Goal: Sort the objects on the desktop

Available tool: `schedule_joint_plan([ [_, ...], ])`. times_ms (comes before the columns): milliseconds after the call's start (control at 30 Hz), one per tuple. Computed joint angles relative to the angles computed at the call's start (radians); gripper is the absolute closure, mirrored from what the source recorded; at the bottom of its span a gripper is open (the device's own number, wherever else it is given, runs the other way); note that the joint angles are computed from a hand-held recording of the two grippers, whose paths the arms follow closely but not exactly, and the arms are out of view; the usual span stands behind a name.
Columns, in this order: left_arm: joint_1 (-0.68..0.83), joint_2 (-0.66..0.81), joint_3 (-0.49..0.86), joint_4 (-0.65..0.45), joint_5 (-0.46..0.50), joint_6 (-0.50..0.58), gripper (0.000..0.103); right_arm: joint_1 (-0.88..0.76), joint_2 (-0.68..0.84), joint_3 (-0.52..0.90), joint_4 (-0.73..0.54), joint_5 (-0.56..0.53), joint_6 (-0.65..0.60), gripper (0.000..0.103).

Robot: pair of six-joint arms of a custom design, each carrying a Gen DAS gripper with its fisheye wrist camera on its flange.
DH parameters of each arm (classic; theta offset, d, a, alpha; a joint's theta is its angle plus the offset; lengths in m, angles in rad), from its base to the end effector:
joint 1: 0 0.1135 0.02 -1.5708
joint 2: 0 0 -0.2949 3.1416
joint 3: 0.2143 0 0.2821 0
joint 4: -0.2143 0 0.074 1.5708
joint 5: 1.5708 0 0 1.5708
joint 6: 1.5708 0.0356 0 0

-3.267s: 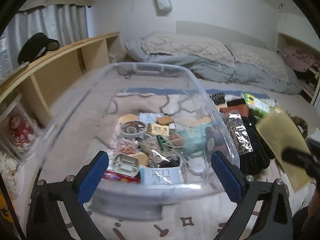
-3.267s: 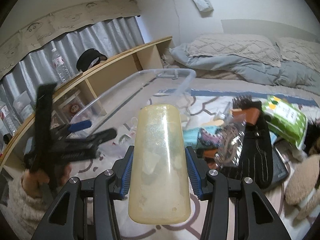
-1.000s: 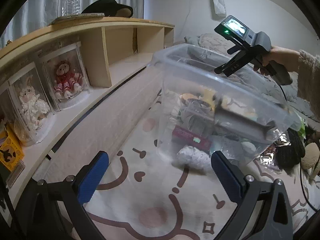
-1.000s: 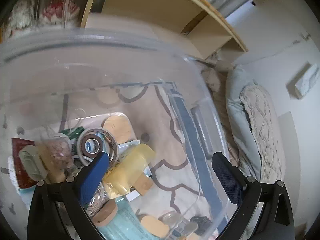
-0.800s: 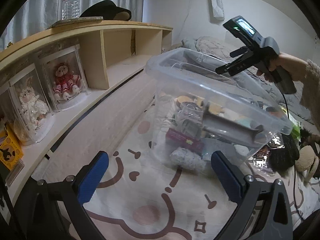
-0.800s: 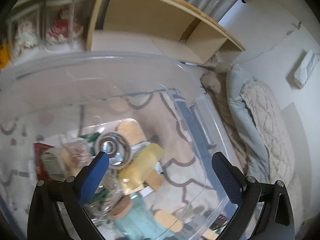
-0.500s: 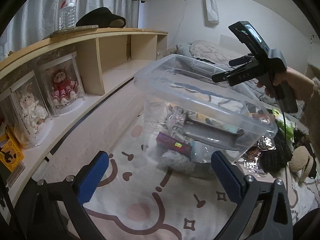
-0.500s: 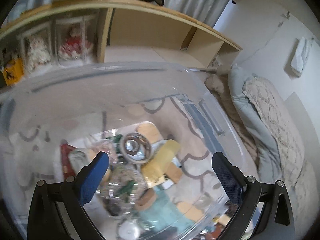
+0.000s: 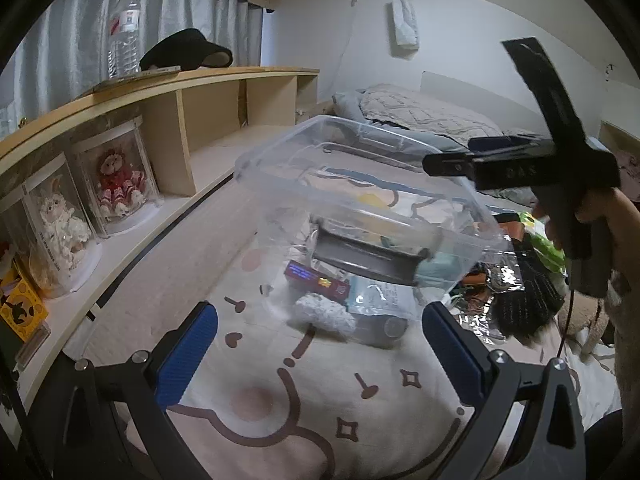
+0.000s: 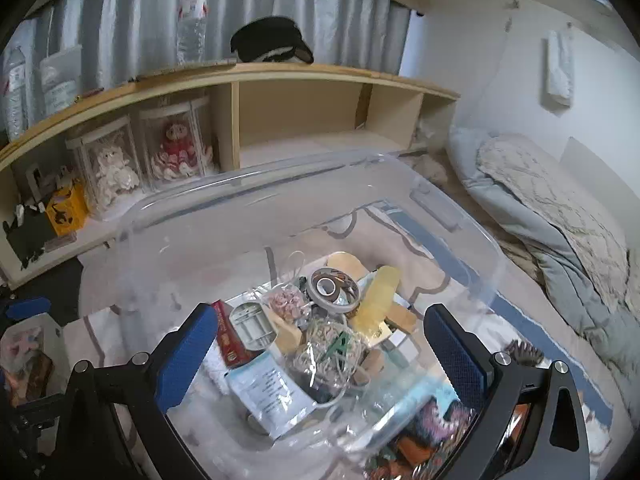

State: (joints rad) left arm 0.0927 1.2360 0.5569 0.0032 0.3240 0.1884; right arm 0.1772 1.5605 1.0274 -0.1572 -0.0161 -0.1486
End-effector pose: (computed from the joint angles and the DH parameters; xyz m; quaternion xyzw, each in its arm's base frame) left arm 0.2593 0.0127 0.1982 0.1123 0.8854 -0.0842 0.4432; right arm 0.3635 0.0657 0.2502 -0.1501 0.8921 0.0134 0.4260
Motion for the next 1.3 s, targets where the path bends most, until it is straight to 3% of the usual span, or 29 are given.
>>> schedule_joint_plan([
  [567,-0.145,-0.274,-0.071,-0.122,-0.118,-0.065,0.0,-0.003,-0.445,-0.343,0.07,-0.006,0.12,0.0],
  [933,-0.246,-0.411,-0.09,-0.213,-0.162,-0.127,0.0,0.003,-0.735,-0.47,-0.02,0.012,0.178,0.0],
  [1300,-0.339,-0.531,-0.098,-0.295,-0.207,-0.172,0.0,0.035,-0.996,-0.559,-0.162,0.105,0.228,0.0],
])
